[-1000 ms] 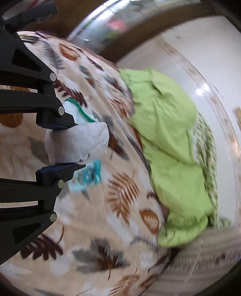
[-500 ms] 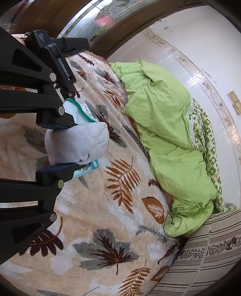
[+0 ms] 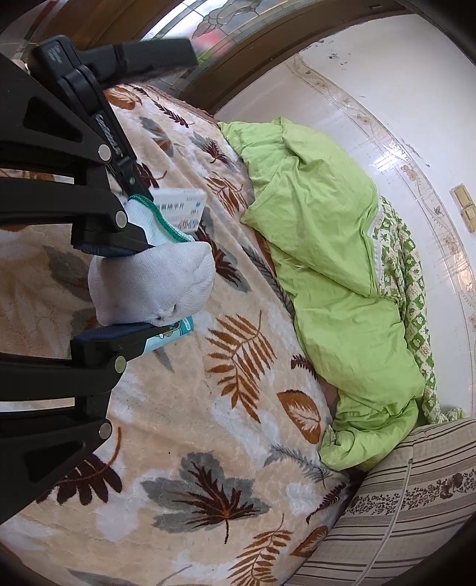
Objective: Collect trash
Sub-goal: 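Grasp the white medicine box with the left gripper while the right gripper holds the sock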
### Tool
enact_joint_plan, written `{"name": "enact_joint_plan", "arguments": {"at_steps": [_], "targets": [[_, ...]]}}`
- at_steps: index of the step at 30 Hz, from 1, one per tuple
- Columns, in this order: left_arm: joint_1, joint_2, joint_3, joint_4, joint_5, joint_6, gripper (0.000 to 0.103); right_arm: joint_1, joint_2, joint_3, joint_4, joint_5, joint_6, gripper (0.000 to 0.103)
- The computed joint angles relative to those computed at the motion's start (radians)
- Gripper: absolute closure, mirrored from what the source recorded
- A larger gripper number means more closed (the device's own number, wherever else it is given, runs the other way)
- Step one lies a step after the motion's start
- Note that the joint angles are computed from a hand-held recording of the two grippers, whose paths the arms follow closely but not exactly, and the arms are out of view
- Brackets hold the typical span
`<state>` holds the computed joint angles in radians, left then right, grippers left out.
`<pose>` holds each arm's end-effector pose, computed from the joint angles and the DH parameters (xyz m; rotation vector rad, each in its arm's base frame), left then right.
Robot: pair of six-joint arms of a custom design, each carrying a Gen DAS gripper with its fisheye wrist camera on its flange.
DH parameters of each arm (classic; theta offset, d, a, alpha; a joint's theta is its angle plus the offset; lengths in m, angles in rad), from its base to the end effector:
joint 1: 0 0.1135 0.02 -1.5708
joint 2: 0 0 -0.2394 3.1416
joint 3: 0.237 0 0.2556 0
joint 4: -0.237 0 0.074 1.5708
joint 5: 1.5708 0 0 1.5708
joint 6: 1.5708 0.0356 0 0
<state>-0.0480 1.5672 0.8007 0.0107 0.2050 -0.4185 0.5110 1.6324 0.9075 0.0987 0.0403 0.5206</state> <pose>0.3182 -0.0225 0.1491 -0.3306 2.3313 -0.4701 0.3054 0.1696 0.1684 0.0339 2.2475 0.5269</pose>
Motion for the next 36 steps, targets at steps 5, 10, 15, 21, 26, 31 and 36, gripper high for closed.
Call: {"name": "enact_joint_plan", "arguments": {"at_steps": [5,10,15,21,26,31,36], "targets": [[-0.035,-0.153,-0.065,-0.170,-0.091,0.063,0.090,0.029,-0.073,-0.058,-0.008,0.037,-0.013,0.070],[-0.081,-0.327,-0.155,-0.339,-0.182,0.111,0.090,0.039,-0.194,-0.171,-0.017,0.011,0.022,0.070],[-0.087,-0.310,-0.208,-0.286,-0.219,0.093,0.089,0.063,-0.221,-0.199,-0.023,0.030,0.027,0.070],[-0.065,-0.234,-0.211,-0.185,-0.209,0.095,0.088,0.077,-0.221,-0.209,-0.026,0.030,0.036,0.070],[-0.101,-0.356,-0.262,-0.210,-0.251,0.109,0.089,0.095,-0.282,-0.258,-0.043,0.023,0.040,0.070],[-0.176,-0.681,-0.356,-0.366,-0.361,0.125,0.089,0.133,-0.404,-0.338,-0.077,0.036,0.026,0.070],[-0.308,-1.033,-0.463,-0.592,-0.522,0.060,0.089,0.222,-0.527,-0.415,-0.138,0.082,-0.002,0.070]]}}
